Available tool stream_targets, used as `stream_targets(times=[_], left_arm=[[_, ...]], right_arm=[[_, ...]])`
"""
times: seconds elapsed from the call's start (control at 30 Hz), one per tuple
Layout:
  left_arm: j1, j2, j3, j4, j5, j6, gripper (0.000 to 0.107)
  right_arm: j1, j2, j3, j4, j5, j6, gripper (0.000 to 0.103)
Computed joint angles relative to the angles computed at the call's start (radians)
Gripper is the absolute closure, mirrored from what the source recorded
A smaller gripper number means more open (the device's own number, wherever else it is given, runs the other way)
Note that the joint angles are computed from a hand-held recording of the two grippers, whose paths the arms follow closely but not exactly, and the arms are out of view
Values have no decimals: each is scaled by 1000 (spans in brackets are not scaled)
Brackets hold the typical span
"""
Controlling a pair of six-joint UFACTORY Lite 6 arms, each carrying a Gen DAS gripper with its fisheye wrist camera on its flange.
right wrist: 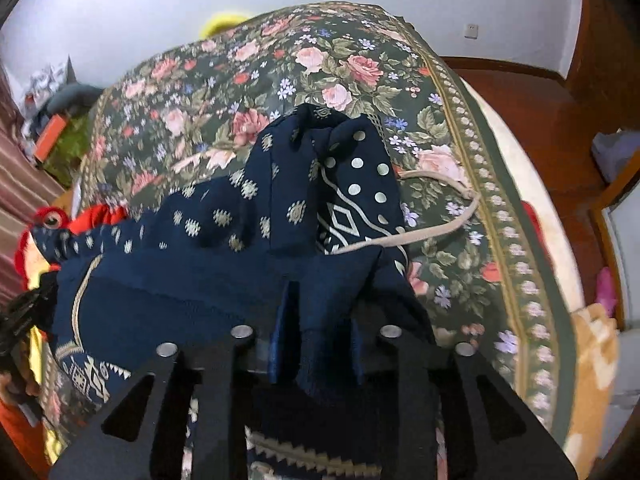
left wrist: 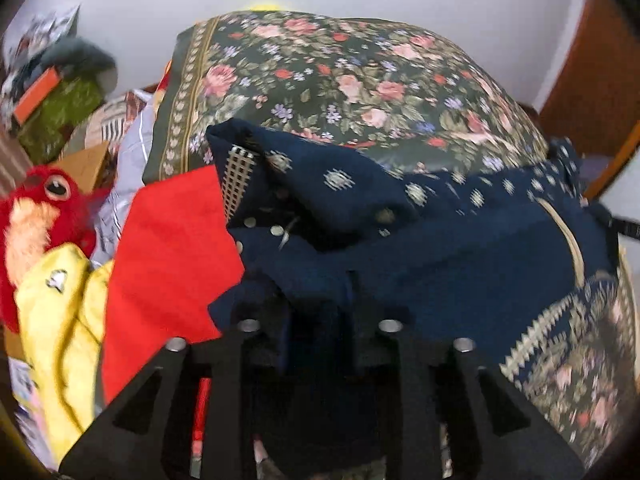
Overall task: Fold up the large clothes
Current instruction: 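Release the hem and press the folded bundle flat with both tools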
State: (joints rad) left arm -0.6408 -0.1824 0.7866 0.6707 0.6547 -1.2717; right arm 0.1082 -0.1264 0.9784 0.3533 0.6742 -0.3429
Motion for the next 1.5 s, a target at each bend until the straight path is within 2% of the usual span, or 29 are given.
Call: stream_targets(times=[0.03, 0.07, 0.1, 0.13, 0.27, 0.43, 0.53, 0.63, 0.73, 0.93, 1.0, 1.1, 1.23, 1.3, 1.4, 1.5], left_arm=[[-27, -21, 6, -8, 32, 5, 67], [-44, -42, 11, -19, 52, 10, 62], [-68, -74, 12, -24, 78, 2, 52], [-101, -111, 12, -11, 111, -25, 49], [-204, -242, 29, -29, 178, -36, 49], [-385, -295, 101, 17, 321, -135, 42], [-457, -313, 87, 21, 292, -180, 35], [-482, -294, 56, 12, 233, -214, 34], [-450, -223, 23, -34, 134, -212, 34], [-360, -109, -29, -73, -44, -208, 34], [-316, -76, -31, -78, -82, -198, 34], [-269, -8, -31, -3, -84, -261, 34], [-174, 26, -64, 52, -172, -290, 34], [-142, 54, -30, 72, -144, -259, 34], [-97, 97, 70, 137, -11, -222, 34], [41, 132, 188, 85, 27, -31, 34]], right_arm=[[28, -24, -1, -68, -4, 55, 64], [57, -82, -17, -136, -1, 102, 51], [79, -103, -30, -162, -21, 115, 41], [92, -150, -50, -174, -22, 111, 38], [184, -337, -86, -257, 57, 162, 36], [286, -446, -71, -217, 170, 179, 36], [334, -466, -91, -160, 192, 189, 23], [386, -482, -140, -153, 163, 229, 22], [410, -451, -176, -154, 133, 260, 22], [310, -333, -198, 35, 88, 124, 22], [278, -291, -202, 81, 56, 80, 22], [243, -230, -222, 103, -2, 49, 22], [177, -158, -224, 193, -60, -55, 22], [165, -96, -169, 200, -68, -77, 22], [172, 54, 18, 118, -51, -29, 25], [175, 196, 265, -3, -21, 96, 25]])
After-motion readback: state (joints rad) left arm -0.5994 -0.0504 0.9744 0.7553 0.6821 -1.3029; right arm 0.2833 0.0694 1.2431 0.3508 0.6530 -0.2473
